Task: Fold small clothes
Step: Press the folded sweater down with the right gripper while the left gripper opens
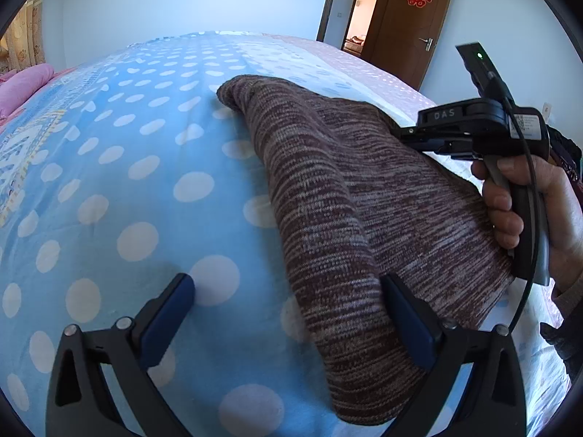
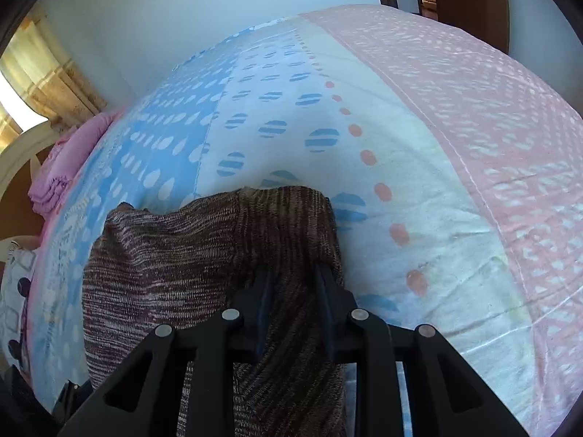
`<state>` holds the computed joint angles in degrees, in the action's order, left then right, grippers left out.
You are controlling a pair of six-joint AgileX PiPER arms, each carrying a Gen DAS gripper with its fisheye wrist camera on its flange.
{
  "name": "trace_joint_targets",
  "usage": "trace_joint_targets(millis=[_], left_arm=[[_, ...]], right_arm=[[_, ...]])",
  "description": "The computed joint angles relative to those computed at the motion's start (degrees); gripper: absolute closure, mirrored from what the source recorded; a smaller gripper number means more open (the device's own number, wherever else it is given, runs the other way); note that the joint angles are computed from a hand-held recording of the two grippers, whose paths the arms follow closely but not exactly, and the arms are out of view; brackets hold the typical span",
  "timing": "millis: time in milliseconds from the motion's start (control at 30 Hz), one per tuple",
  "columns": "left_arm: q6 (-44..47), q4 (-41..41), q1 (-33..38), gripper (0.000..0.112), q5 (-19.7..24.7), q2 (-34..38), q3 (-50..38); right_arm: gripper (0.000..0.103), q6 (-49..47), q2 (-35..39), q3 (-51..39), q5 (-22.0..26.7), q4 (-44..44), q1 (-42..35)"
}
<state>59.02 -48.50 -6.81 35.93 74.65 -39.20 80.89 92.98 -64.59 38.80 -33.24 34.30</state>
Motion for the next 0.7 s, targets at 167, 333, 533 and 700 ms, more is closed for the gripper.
trace_joint_targets(millis=[167,333,533,700], left_arm=[[1.1,-1.4,3.1,0.009,1.8,-2.6,2.2],[1.8,-1.4,4.3,0.009,2.8,-4.5,3.9],[0.9,-0.7,3.7,0.009,2.4,-5.0,4.0],[1.4,-1.1,4.0,0.009,3.0,-5.5,4.3]], right_arm=[[0.077,-4.3,4.7,-12.9,17.9,-6.7,10.7],[0.077,-26.8,16.9,-33.3,21.5,-1.7,15.5],[0.082,-38.7,32.4,-51.1,24.4,5.6,12.1],[0.082,-32.5,23.4,-37.8,15.4,6.7,10.8]])
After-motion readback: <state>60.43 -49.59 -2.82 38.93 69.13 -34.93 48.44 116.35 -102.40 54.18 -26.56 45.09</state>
